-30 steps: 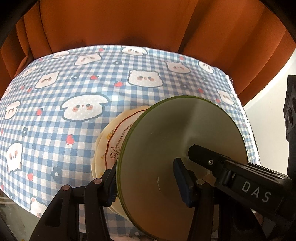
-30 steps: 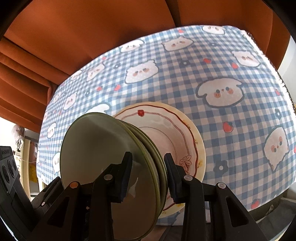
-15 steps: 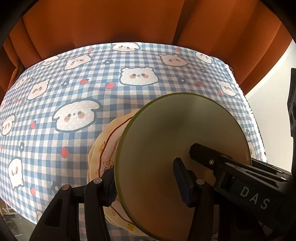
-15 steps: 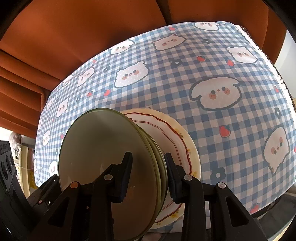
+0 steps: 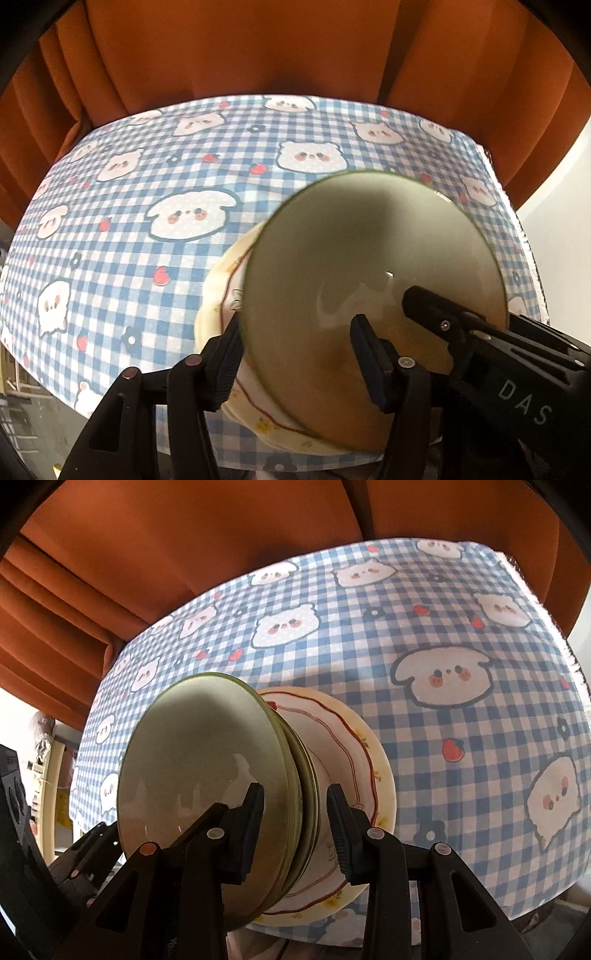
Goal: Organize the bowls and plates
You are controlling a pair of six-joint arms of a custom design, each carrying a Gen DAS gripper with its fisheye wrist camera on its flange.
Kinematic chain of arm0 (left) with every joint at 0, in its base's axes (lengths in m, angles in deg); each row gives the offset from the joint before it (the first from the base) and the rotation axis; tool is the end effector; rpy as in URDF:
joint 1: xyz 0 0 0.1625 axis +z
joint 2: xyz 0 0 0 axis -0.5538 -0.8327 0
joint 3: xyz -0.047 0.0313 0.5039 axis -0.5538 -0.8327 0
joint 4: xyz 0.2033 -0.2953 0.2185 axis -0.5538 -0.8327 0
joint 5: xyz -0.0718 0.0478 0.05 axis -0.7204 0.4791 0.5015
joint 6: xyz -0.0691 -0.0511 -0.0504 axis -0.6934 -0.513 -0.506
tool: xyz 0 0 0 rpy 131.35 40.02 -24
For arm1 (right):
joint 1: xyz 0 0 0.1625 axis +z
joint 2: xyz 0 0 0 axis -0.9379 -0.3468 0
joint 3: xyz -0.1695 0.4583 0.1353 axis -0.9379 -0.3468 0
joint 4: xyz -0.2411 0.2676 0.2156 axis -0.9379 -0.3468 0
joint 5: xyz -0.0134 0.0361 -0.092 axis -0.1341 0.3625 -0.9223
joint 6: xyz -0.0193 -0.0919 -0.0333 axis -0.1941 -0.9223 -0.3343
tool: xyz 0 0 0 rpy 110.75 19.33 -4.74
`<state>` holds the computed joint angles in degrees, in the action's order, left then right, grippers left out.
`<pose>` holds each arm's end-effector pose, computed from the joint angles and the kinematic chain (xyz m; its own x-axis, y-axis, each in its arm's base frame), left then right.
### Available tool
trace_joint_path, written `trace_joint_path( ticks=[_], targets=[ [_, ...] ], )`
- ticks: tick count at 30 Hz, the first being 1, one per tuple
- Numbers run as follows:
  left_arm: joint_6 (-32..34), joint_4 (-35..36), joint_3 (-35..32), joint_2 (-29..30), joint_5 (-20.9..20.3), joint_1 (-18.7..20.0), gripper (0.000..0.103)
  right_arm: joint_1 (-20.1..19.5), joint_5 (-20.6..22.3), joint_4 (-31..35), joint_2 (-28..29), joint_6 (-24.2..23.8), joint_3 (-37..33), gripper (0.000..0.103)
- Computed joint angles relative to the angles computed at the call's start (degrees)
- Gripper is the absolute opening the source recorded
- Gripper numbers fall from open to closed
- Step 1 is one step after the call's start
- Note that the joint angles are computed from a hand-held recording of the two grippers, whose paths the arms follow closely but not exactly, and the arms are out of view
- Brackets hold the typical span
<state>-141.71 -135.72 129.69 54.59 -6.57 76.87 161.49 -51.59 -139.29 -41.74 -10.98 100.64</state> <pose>-0.4646 -0.7209 0.0705 -0.7489 -0.3042 -0.5888 0.0364 0.8682 -0.4948 0.1202 -0.7468 0.3459 -0.8682 -0.2766 0.4120 -0.3424 0.9348 -0.0940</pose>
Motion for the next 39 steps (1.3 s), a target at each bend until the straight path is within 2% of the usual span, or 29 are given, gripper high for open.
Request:
trace_joint_path(
  ticks=[1,2,3,5,6,9,12,14,18,22,24,28,31,34,39],
  targets=[
    [-0.07,-0.69,0.80,-0.46,0.69,-0.25,0.066,0.27,-0.28,-1.44,-0.41,-0.58,0.71,0.044],
    [-0.01,-1.86,1.97,-1.13,1.65,-0.60,0.072,0.47,-0.65,-2.87,-0.71,-1.00,1.33,0.052],
    [0.63,-3.55,3.13,-1.74,2.44,-0.89,0.074,0.71,-1.04,-4.63,-1.15,-1.38,2.13,0.063],
    [4.38,-9.75,6.30,-3.04,4.07,-1.52,0.078,1.26,-1.19,-8.28,-2.22,-1.48,3.80,0.074],
    [6.06,-11.91,7.39,-3.45,4.65,-1.72,0.079,1.55,-1.12,-10.02,-2.67,-1.33,4.65,0.076],
    [11.61,-17.92,11.46,-5.36,6.72,-2.61,0.083,2.64,-0.82,-15.84,-3.87,-0.75,7.89,0.077],
    [13.53,-22.37,15.61,-7.91,7.11,-3.04,0.086,4.37,-2.11,-21.50,-4.48,-1.38,11.22,0.078],
    [14.14,-24.75,18.78,-9.98,8.04,-3.38,0.088,5.69,-3.67,-26.75,-4.77,-2.15,13.78,0.084],
    [13.87,-26.13,24.18,-13.92,10.31,-3.89,0.090,8.15,-4.46,-35.70,-5.22,-4.05,18.63,0.087],
    [15.88,-30.58,29.96,-17.50,11.54,-4.30,0.094,11.01,-6.16,-47.82,-4.12,-8.54,23.75,0.095],
    [16.20,-31.63,32.69,-19.18,12.36,-4.43,0.096,11.60,-5.14,-50.33,-4.04,-8.94,25.51,0.096],
    [15.41,-31.65,37.10,-21.85,14.28,-4.86,0.096,13.35,-7.26,-57.75,-2.81,-9.16,29.29,0.096],
    [12.88,-29.53,39.67,-23.57,15.86,-4.95,0.096,14.03,-7.25,-58.08,-2.33,-7.92,30.95,0.096],
    [10.09,-26.99,42.43,-25.14,17.94,-5.39,0.096,14.37,-7.69,-61.45,-1.19,-8.38,32.76,0.096],
    [7.22,-25.43,46.13,-27.30,18.47,-5.83,0.096,14.65,-8.18,-64.54,-0.20,-7.93,35.60,0.096]
  ],
)
